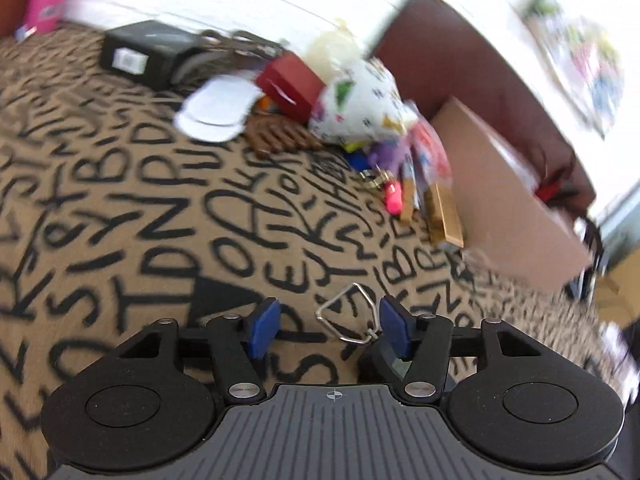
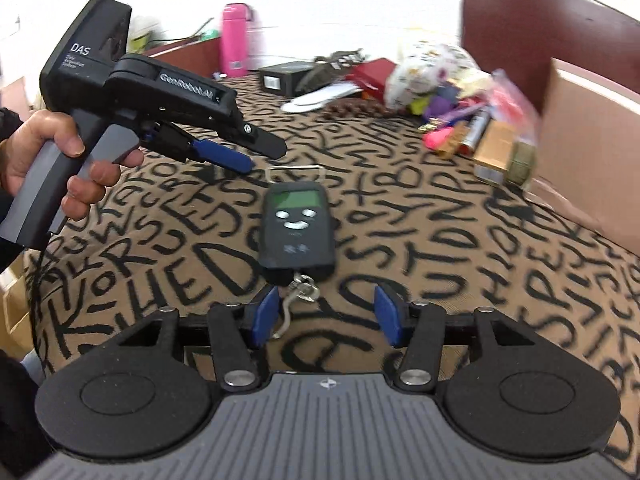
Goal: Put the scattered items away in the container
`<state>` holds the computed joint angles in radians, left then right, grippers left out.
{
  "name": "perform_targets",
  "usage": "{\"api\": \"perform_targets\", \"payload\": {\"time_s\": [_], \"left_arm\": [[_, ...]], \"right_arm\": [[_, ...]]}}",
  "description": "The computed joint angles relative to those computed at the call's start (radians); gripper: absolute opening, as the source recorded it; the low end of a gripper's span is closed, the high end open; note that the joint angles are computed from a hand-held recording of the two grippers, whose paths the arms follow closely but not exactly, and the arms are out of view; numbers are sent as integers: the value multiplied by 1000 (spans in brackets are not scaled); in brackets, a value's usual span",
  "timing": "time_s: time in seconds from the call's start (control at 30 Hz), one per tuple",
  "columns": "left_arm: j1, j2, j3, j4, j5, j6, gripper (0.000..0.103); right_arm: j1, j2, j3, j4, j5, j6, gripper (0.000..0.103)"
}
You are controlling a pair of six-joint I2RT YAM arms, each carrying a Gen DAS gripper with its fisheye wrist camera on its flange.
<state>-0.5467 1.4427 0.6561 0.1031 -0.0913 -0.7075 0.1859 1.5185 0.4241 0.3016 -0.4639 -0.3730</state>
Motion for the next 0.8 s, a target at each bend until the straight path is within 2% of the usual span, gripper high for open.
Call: {"api": "perform_targets", "payload": {"time_s": [0.03,0.1,0.13,0.2,0.3,0.4,0.43,0.5,0.57,0.63,0.8], "left_arm": [[-2,30,17,8,14,23,65],[-7,81,54,3,15,63,45],[-12,95,67,-5,-1,74,41],[-15,109,88,-35,-19,80,18],[-22,92,84,-70,-24,81,9],[-62,45,68,-126,-77,82,10],[-73,26,55,-135,-83,77,13],[-77,0,25,-124,-61,68,28],[-77,-10,10,-110,-50,73,33],[-68,4,17,-99,-39,79,33],[-66,44,44,-79,-38,100,35]], "right_arm": [[-4,-9,-13,7,7,0,58],[6,-23,-28,19,33,9,58],[3,-20,-27,21,37,12,58],[-4,-15,-28,29,39,25,58],[4,-1,-21,54,82,72,58],[0,6,-13,58,110,91,58],[-3,4,-14,58,114,90,58],[-15,-13,-18,37,104,65,58],[-24,-33,-22,8,88,20,58],[-27,-45,-23,-11,76,-19,58],[-2,-28,-2,-15,85,-22,58]]}}
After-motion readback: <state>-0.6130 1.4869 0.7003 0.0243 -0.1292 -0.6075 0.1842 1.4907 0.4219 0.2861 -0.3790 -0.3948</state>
